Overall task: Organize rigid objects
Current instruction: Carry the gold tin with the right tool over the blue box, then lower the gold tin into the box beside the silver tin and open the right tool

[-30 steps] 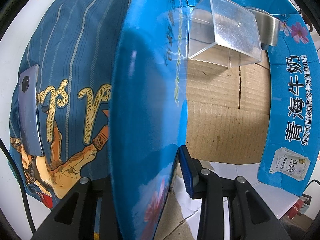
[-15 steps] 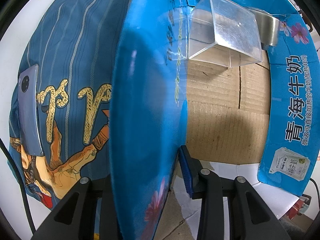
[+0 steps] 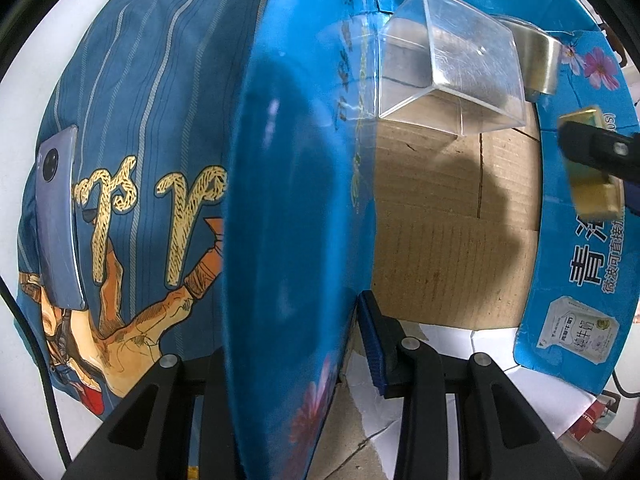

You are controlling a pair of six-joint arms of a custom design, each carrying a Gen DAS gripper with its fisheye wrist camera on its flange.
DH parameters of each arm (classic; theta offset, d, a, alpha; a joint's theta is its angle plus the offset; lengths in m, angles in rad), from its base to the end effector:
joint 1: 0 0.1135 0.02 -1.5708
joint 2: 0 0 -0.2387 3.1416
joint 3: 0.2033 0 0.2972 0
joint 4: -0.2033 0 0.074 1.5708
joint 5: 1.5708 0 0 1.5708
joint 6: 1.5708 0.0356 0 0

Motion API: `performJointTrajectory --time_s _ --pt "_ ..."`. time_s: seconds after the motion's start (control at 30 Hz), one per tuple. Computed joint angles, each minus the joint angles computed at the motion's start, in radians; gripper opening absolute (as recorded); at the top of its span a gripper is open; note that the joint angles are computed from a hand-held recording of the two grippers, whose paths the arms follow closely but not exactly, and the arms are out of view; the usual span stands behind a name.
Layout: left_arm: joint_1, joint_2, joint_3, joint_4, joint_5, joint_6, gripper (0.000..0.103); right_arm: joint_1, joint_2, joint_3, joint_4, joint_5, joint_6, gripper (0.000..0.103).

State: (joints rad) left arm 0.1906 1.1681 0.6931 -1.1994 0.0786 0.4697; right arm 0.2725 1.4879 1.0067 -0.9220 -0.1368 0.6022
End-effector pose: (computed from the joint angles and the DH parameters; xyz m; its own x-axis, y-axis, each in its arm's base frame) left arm 0.1983 0.0354 0.1444 -0.9599 0.2743 0.0569 0.2665 0.9568 -0.1165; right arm 0.2917 0.0866 0.1621 -0.9460 0.3183 -0.0613 0.3001 0.9315 0.2053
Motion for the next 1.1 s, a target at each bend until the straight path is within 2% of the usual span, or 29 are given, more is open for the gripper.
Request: performJointTrajectory --time_s 0.47,0.67,0.87,0.97,1.1 --pt "-0.01 0.019 0.002 0.012 -0.004 0.006 0.033 0.011 0.184 0.035 0.102 0.037 0.113 0.069" --pt "-0.017 0.032 0.004 0.021 -0.003 0.004 0.033 0.02 0.279 0.09 0.101 0.028 0.104 0.069" --pt "-0.007 0.044 0.01 0.023 -0.003 0.015 0.033 0.012 0.313 0.12 0.084 0.005 0.07 0.069" --pt "-0.005 0.052 0.015 0.023 -0.003 0.016 0.033 -0.005 0.379 0.192 0.052 -0.032 0.041 0.07" --pt "-0.005 0.054 0.011 0.03 -0.004 0.016 0.033 -0.029 0.36 0.181 0.047 -0.065 0.021 0.072"
